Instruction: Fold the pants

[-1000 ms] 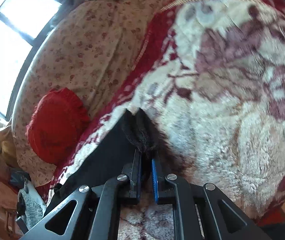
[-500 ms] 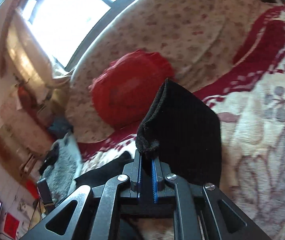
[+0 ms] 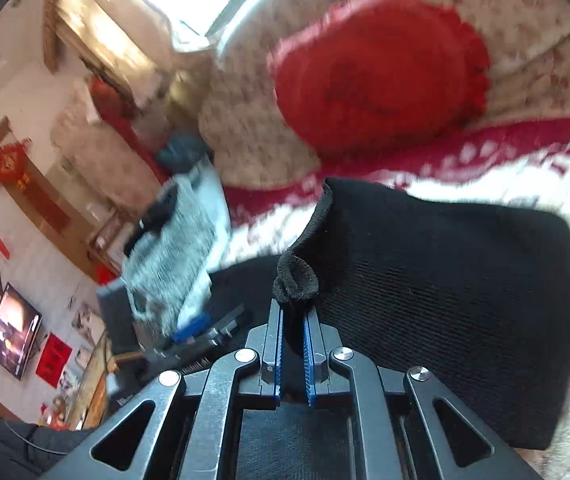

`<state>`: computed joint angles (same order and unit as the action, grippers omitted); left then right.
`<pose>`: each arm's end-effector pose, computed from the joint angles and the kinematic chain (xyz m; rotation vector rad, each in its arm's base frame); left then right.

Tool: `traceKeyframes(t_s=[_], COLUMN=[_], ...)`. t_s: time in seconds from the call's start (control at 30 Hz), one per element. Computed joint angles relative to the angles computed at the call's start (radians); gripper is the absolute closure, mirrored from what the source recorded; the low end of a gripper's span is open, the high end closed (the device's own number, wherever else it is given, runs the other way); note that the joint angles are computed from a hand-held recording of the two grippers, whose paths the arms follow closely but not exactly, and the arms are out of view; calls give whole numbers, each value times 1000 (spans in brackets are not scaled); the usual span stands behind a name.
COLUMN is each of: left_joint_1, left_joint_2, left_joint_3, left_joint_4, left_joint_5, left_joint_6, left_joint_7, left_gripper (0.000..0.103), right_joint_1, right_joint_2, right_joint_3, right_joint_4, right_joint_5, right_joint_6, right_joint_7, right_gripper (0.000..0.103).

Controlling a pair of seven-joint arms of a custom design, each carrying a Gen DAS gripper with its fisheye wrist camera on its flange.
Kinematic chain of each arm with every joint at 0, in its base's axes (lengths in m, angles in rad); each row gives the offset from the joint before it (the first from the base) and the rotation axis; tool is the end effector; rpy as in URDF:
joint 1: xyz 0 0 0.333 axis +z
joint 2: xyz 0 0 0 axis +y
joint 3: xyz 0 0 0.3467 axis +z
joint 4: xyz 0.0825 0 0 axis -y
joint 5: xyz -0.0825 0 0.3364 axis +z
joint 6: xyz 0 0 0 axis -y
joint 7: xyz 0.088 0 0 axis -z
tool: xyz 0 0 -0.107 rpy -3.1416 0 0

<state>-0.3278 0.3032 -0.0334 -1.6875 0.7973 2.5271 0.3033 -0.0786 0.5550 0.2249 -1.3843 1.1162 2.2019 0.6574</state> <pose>0.6085 -0.2345 0.5278 -2.0340 1.3927 -0.6775 0.7083 0.0936 0.4882 -1.7117 1.1198 0.2406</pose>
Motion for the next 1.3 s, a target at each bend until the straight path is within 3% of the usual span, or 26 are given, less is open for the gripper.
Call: traceKeyframes(t_s=[0.13, 0.2, 0.23, 0.33, 0.4, 0.47, 0.5, 0.57, 0.6, 0.63, 0.67, 0.7, 0.73, 0.77, 0.8, 0.83, 0.93, 1.0, 1.07, 1.2, 1.3], left_joint_1=[2, 30, 16, 63, 41, 67, 103, 127, 158, 203, 269, 322, 359, 394, 400, 393, 326, 260, 274, 259, 168], left_joint_2=[8, 10, 9, 5, -8, -18, -19, -11, 1, 16, 35, 69, 115, 163, 223, 266, 372, 399, 370, 355, 312], left_joint_3=[-5, -40, -21, -79, -53, -85, -127, -141, -178, -235, -322, -409, -497, -584, -637, -654, -619, -529, -522, -489, -335], left_joint_4=[8, 12, 10, 12, 8, 11, 16, 29, 44, 58, 71, 91, 133, 192, 280, 347, 530, 595, 533, 524, 491], left_joint_5=[-15, -2, -10, 45, 87, 157, 187, 146, 105, 66, -33, -154, -287, -421, -490, -501, -399, -436, -467, -503, -641], left_joint_6=[-6, -13, -5, -10, 26, 60, 84, 241, 304, 353, 400, 441, 427, 357, 254, 178, -46, -169, -118, -113, -80], left_joint_7=[24, 24, 31, 7, -4, -17, -8, 128, 222, 314, 477, 652, 827, 1002, 1108, 1143, 1050, 1043, 1034, 1035, 1097], left_gripper=[4, 4, 4, 4, 4, 4, 4, 4, 4, 4, 8, 11, 24, 43, 50, 59, 61, 60, 60, 60, 60], right_joint_1=[26, 32, 30, 1, -33, -69, -88, -131, -145, -129, -84, -21, 8, 1, -38, -53, -83, -102, -119, -131, -148], right_joint_2=[58, 89, 97, 117, 127, 106, 81, 25, -27, -60, -98, -118, -119, -103, -85, -67, -28, -12, 8, 83, 95], right_joint_3=[-20, -23, -18, 16, 44, 66, 72, 89, 75, 50, -9, -76, -109, -114, -84, -89, -69, -46, -32, -27, -1], right_joint_4=[78, 119, 126, 134, 148, 122, 94, 25, -46, -89, -138, -169, -179, -173, -157, -138, -102, -84, -63, 32, 42], right_joint_5=[-108, -168, -180, -147, -114, -61, -27, 34, 115, 155, 190, 213, 201, 156, 115, 109, 111, 133, 147, 79, 114], right_joint_6=[-54, -89, -93, -106, -166, -207, -215, -176, -85, -2, 138, 269, 346, 366, 330, 267, 219, 200, 153, 15, 10], right_joint_7=[125, 196, 213, 247, 239, 169, 110, 12, -64, -97, -130, -137, -111, -25, 50, 106, 153, 120, 109, 217, 163], right_gripper=[95, 95, 95, 88, 84, 83, 83, 82, 75, 67, 55, 52, 52, 51, 51, 51, 51, 51, 51, 51, 47])
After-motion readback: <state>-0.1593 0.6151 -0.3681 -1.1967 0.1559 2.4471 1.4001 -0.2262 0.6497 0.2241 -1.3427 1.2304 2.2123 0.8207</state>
